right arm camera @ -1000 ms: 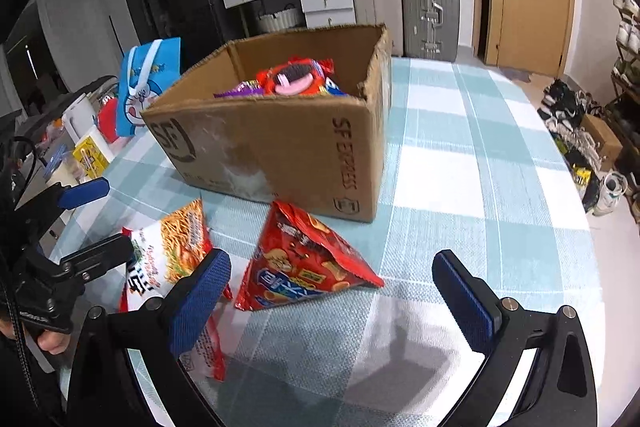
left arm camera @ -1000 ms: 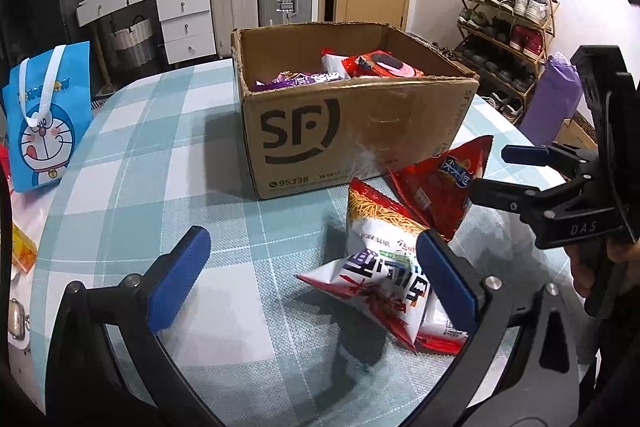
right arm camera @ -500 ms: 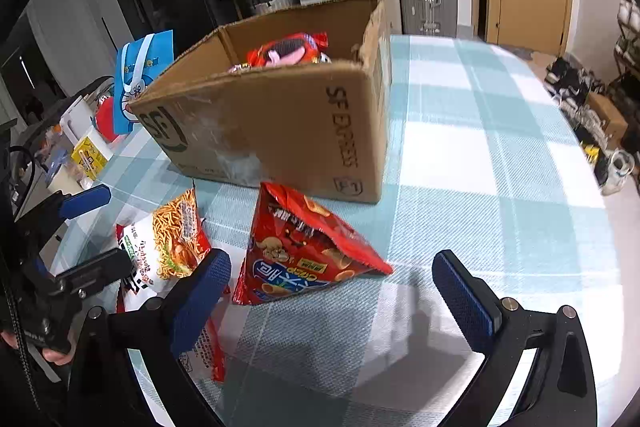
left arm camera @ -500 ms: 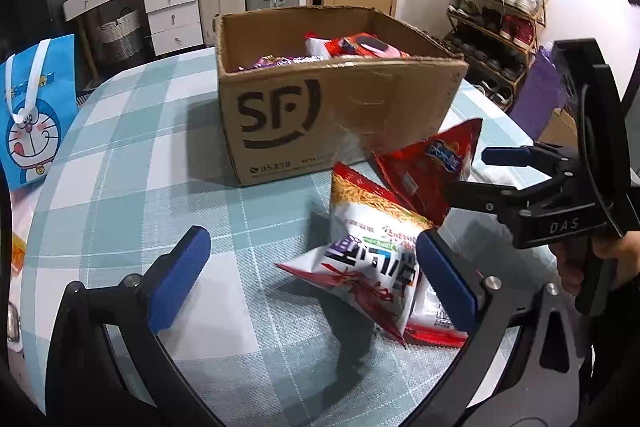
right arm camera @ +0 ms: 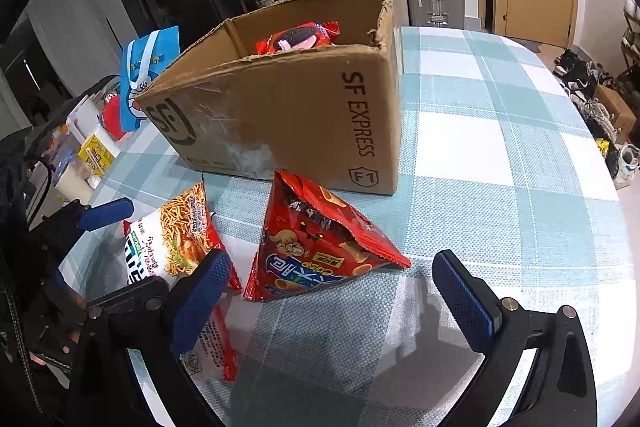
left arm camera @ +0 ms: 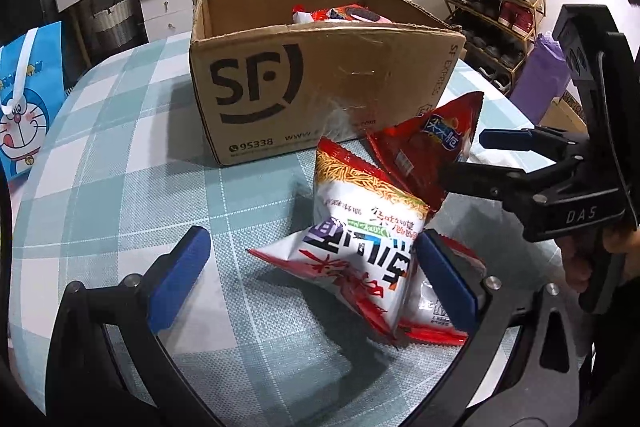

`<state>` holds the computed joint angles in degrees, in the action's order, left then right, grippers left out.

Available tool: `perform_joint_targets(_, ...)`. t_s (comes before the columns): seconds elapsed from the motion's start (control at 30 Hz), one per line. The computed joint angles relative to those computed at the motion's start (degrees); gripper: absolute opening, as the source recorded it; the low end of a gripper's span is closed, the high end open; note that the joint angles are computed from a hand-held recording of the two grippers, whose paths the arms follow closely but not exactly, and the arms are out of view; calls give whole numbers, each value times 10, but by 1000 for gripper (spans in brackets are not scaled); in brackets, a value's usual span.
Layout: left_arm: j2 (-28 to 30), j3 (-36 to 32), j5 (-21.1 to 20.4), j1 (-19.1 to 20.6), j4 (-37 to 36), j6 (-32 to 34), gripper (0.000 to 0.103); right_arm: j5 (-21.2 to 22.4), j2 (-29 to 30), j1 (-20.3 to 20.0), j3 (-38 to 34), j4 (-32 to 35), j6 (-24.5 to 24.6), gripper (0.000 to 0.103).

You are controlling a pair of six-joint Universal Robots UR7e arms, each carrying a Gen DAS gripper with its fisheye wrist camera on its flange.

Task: Organize snacks
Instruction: 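Move both grippers back to the red chip bags beside the box, then grasp the red chip bag with the right gripper while the left grasps the white noodle bag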

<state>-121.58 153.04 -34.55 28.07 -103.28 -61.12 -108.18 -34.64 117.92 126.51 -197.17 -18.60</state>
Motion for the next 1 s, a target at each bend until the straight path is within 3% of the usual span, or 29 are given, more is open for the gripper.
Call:
perform_joint_targets(0.4, 3, 4, -7, 11, -25, 22, 103, 6, 23, 0, -6, -34, 17, 102)
perform_joint_targets(0.73, -5, 8, 7, 8, -26, 11, 103, 0, 36, 1, -12, -62, 14, 80)
perform_joint_targets(1.0, -11, 11, 5, 10, -36, 19, 103, 20, 34, -9, -9, -63, 25, 79)
